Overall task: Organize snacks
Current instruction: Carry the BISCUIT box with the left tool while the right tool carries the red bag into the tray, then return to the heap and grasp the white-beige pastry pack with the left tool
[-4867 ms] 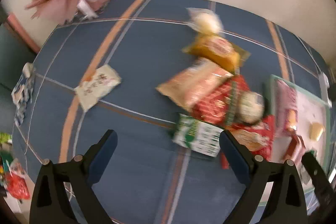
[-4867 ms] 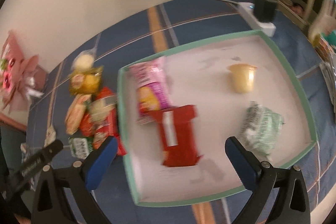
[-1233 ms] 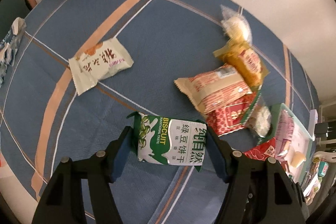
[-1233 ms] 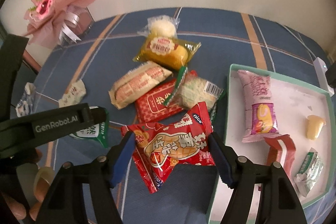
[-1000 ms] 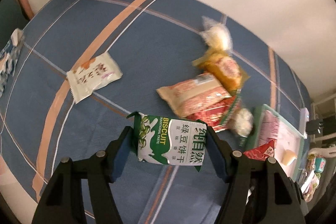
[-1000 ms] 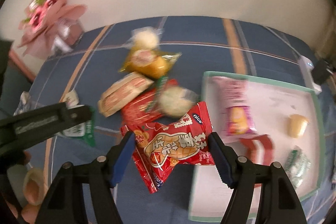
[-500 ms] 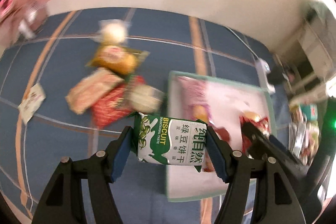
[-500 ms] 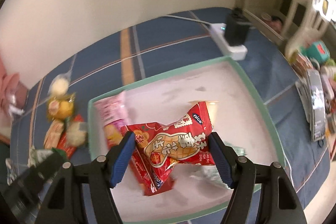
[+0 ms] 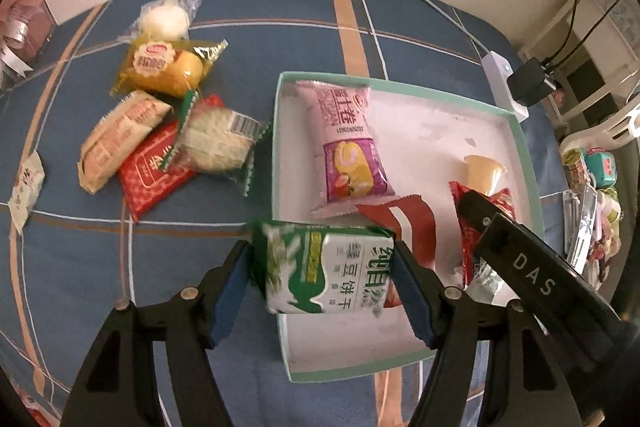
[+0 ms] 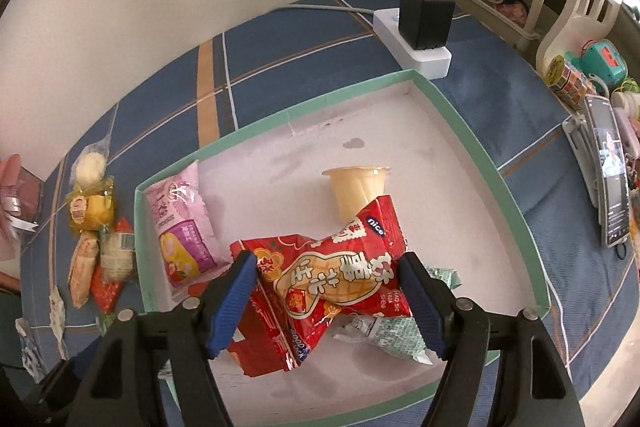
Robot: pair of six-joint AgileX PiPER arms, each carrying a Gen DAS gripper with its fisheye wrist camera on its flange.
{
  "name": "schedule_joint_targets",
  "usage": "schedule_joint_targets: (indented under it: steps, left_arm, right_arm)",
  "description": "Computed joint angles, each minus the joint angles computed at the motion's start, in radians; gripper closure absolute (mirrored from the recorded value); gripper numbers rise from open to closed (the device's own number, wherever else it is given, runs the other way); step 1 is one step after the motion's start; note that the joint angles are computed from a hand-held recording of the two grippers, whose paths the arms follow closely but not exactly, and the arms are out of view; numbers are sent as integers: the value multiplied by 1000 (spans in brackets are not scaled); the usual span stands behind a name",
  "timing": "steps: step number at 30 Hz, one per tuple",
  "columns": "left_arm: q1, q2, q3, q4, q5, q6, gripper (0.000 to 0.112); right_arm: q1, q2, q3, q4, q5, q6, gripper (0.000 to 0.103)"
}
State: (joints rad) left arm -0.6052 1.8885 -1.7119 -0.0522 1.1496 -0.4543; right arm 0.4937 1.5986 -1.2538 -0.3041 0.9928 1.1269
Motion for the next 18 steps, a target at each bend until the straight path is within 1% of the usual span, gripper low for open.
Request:
schedule_joint_targets:
  steps: [5, 7, 8, 9, 10, 12, 15, 18]
  left_arm:
    - [-5, -2, -9, 15, 10, 3, 38]
    - [5, -7, -6, 9, 9, 2, 35]
    - [15, -12, -1, 2, 7, 1, 34]
    - [27, -18, 5, -2, 5, -4, 33]
    - [38, -24, 13, 5, 3, -18, 31]
    - [62, -41, 34, 23, -4, -44, 29]
    - [98, -61, 63, 77, -6, -101, 18]
    - [116, -74, 89, 179, 6, -169, 14]
  right_arm:
    - [-23, -10, 28, 37, -25, -8, 26]
    - [-22, -5, 28, 36, -19, -9, 25]
    - [-18, -1, 25, 31, -13, -9, 22]
    - [-17, 2, 24, 30, -14, -11, 16]
    - [-15, 2, 26, 31, -19, -13, 13]
    - [-8, 10, 21, 30, -22, -18, 2]
    - [27, 32, -4, 0, -5, -13, 0]
    - [54, 53, -31, -6, 4, -30, 0]
